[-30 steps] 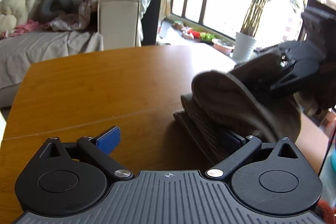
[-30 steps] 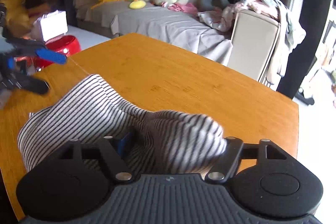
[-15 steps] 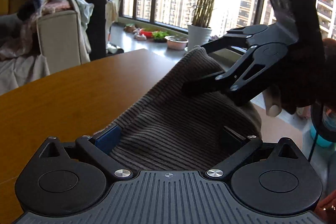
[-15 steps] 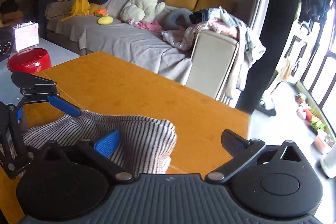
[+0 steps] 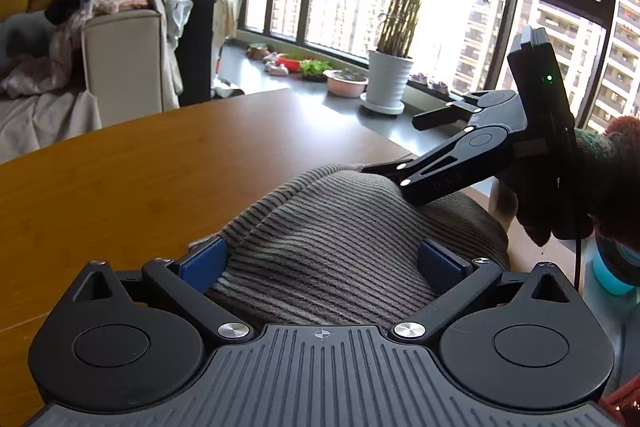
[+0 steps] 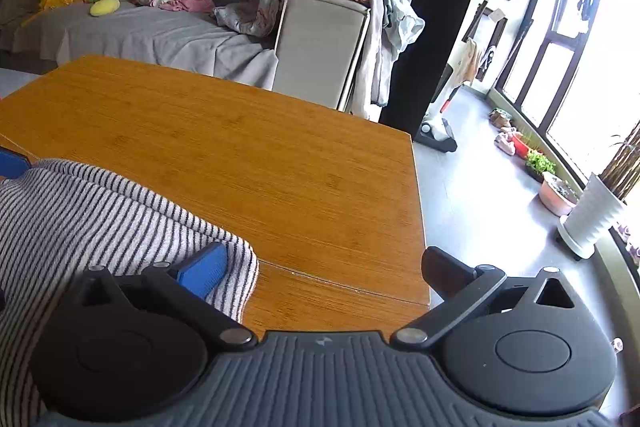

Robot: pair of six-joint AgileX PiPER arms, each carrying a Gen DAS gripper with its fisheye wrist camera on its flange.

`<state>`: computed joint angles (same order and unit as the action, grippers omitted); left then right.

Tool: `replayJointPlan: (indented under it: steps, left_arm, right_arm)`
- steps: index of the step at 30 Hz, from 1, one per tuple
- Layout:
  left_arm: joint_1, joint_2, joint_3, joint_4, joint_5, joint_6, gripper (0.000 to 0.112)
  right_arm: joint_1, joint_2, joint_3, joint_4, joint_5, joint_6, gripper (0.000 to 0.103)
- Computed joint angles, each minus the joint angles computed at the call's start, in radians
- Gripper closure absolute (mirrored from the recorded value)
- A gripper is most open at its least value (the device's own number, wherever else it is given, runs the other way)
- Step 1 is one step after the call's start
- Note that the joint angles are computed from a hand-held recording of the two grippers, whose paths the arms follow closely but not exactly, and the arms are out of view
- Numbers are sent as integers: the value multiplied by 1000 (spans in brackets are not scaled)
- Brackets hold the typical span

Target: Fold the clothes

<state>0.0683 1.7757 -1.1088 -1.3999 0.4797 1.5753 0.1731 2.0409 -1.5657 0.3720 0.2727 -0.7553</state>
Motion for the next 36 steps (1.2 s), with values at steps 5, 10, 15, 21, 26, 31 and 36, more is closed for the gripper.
replayJointPlan:
  steps: [5,10,15,21,26,31,36]
  left_arm:
    - [-2,2,-2,18,4,-16,9]
    - [60,14,-139,271,167,-274,9]
    - [91,35,-231,286,223,-267,9]
    - [62,181,-345,450,237,-438,9]
    - [99,186,-337,418,265,-468,9]
    - [119,205,-355,412,300,-511,9]
    - [118,158,-300,433,239,-523,9]
  right_arm:
    - [16,-72,40,-158,1,166,0]
    - [-76,-297,224,236,111,-12,0]
    - [-65,-358,470,106,39,133,0]
    - [-125,-428,512,287,135,43,0]
    - [-309,-345,501,721,617,-154,1]
    - [-281,-237,450,838,625,-161,31]
    - [-213,-98,242,808,586,-107,31]
